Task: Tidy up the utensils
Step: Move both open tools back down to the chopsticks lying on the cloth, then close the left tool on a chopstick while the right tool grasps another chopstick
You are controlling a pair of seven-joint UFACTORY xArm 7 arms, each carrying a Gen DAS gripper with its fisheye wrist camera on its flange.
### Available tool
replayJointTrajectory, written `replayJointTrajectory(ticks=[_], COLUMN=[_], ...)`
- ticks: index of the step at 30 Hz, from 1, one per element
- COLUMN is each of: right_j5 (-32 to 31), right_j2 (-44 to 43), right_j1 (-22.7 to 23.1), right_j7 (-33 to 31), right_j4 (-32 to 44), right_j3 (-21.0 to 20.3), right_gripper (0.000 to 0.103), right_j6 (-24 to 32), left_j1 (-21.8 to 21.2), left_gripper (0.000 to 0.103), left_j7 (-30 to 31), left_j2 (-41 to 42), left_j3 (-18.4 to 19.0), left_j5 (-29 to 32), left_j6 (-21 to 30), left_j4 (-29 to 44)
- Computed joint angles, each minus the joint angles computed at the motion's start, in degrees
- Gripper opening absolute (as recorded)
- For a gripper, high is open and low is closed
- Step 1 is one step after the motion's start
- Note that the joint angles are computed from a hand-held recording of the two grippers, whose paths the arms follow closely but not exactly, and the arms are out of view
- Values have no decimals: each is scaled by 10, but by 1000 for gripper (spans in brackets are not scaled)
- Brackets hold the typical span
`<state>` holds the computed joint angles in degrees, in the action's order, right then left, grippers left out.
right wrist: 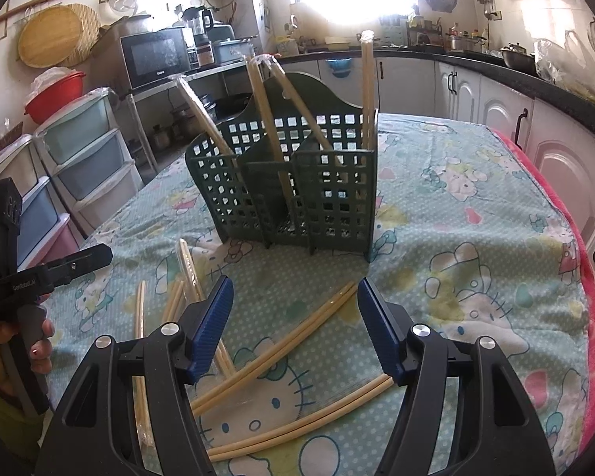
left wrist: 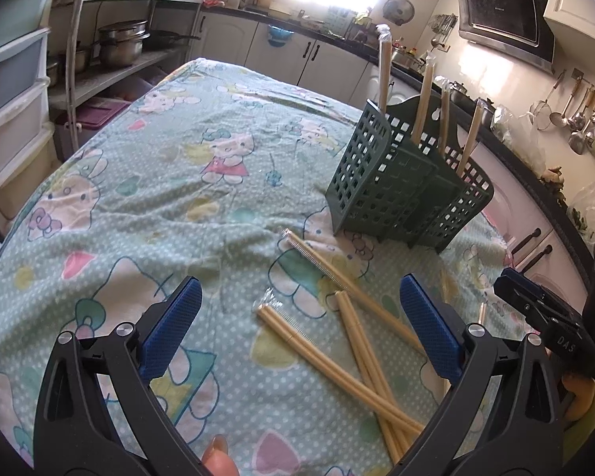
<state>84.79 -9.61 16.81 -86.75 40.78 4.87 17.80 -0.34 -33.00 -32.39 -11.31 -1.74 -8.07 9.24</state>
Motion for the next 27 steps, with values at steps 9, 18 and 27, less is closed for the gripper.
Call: replayJointTrajectory(ticks=[9,18,27], right_j5=[-37,-61,-120], right_j2=[22,52,79], right_j1=[2,-3,-8], right_j7=[33,64,120], right_j4=[4,17,37], right_j3=[4,7,15], right_gripper=[63,63,63], right_j6=[-11,-17,-24], left_j1=[-21,-94,-250], left_gripper=[92,69,50], left_j7=[2,31,83], left_j2=[1,18,82], left_j3=[19,87,253], left_j5=[2,4,-29], left_j6=[18,23,8], left_j4=[-9,-10,19])
